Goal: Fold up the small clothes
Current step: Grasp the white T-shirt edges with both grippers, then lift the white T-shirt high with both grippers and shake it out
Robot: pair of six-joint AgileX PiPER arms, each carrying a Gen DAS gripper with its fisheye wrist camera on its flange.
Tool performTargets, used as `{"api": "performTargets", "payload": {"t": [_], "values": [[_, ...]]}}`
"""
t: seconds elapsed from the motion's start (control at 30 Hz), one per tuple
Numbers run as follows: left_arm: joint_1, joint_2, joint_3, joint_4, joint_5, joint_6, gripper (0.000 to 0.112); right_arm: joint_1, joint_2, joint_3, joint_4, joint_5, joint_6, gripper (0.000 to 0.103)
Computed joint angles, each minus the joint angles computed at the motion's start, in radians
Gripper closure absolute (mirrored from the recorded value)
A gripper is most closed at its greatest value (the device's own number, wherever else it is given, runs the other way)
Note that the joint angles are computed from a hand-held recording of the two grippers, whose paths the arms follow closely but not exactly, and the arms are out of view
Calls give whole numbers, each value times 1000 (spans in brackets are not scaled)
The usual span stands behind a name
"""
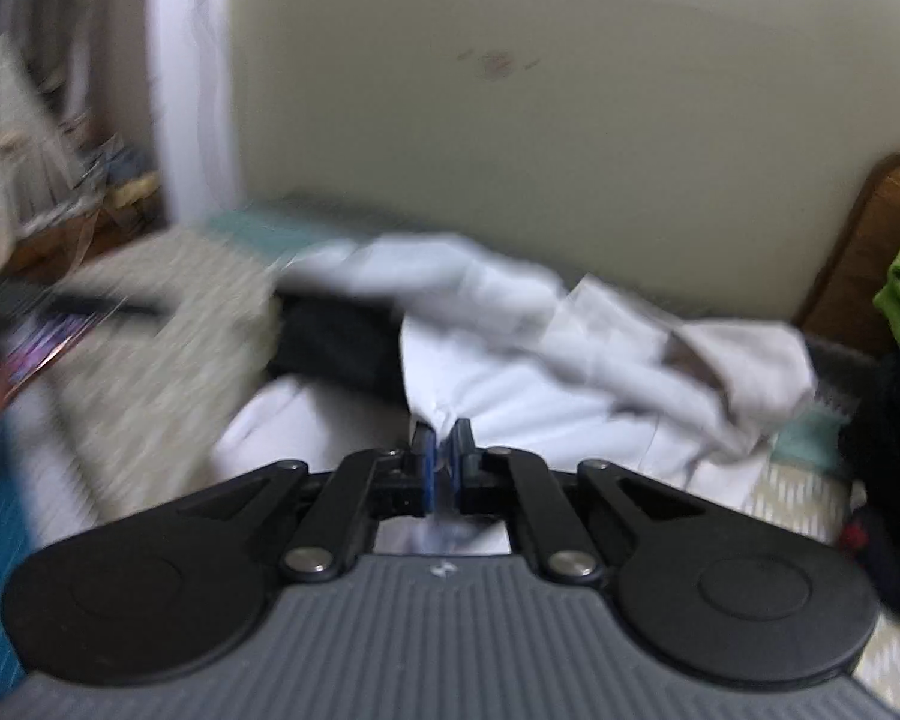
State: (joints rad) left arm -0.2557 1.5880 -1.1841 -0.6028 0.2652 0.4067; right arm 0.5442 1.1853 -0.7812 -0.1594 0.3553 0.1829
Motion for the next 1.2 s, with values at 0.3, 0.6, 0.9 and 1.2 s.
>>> {"api": "performTargets", "payload": {"t": [0.3,0.6,0.9,1.2], "values": [[-37,26,-46,116,-25,-86,30,-49,66,-57,-584,-109,450,56],[-231,210,-371,556,99,-216,36,-180,334,-219,-997,71,855,31],[-253,475,-779,650,333,-325,106,-346,366,-193,-969,-78,974,90],[-155,53,-406,670,55,-502,106,-148,-12,-84,-1397,95,1417,91]]}}
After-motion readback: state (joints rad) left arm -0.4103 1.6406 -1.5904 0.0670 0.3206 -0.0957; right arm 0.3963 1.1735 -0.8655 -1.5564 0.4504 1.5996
